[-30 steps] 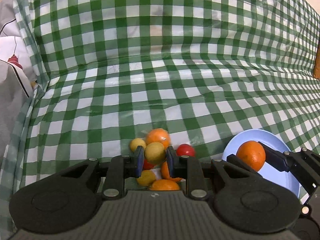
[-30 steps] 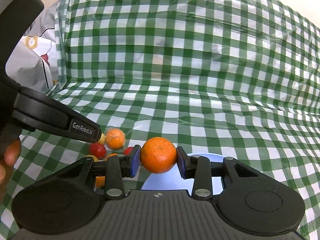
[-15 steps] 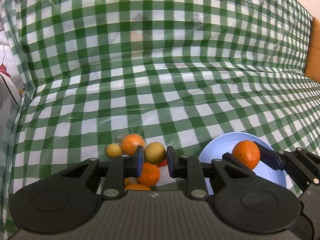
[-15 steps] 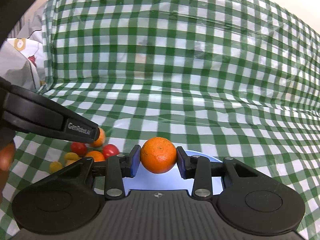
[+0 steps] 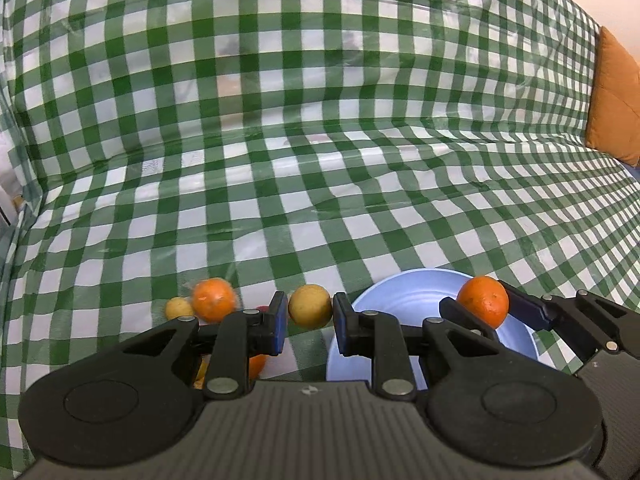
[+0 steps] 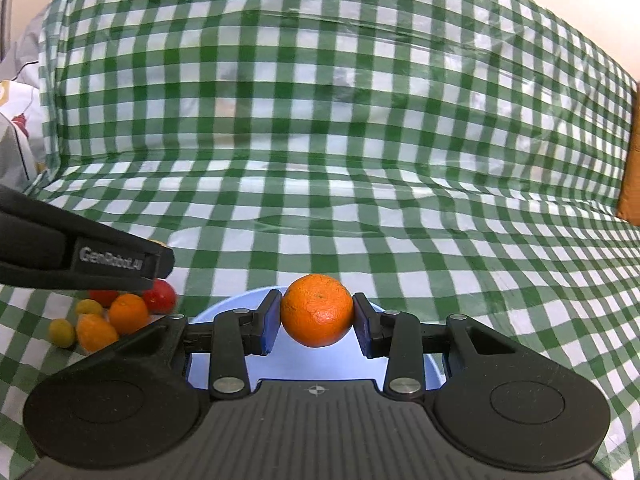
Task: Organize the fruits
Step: 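Carry the orange with the right gripper over the plate while the left gripper carries the plum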
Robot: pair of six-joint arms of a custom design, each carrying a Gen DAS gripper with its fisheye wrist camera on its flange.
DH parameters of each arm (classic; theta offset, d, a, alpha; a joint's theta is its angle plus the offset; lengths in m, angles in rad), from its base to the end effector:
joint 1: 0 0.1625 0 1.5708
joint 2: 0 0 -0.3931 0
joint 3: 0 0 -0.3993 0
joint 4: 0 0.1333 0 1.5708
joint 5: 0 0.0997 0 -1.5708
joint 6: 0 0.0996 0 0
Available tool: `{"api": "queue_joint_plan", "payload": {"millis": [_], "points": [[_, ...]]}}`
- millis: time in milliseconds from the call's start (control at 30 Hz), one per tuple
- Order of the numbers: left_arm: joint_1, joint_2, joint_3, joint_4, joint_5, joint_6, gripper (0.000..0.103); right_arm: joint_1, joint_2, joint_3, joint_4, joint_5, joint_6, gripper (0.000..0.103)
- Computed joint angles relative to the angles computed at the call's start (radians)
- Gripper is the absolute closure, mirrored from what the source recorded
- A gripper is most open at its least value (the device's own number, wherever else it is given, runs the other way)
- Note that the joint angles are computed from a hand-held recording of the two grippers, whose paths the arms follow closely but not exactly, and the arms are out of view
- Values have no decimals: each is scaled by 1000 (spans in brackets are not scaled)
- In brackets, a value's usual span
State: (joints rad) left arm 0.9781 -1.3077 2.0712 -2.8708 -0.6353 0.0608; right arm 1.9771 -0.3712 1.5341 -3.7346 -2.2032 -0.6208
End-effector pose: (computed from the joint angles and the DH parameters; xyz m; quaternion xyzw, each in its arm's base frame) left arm -0.1059 -0.5394 0.2661 0.1631 0.8535 -0.3425 0.3573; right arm 0.3237 -0.5641 -0.0209 0.2797 -0.7996 0.4242 0.3201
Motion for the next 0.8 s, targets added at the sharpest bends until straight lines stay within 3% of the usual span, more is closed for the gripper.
{"api": "queue_joint_plan", "payload": {"millis": [800], "points": [[-15,35,19,-31,-86,68,77,-13,17,-45,-45,-162,62,64]]}}
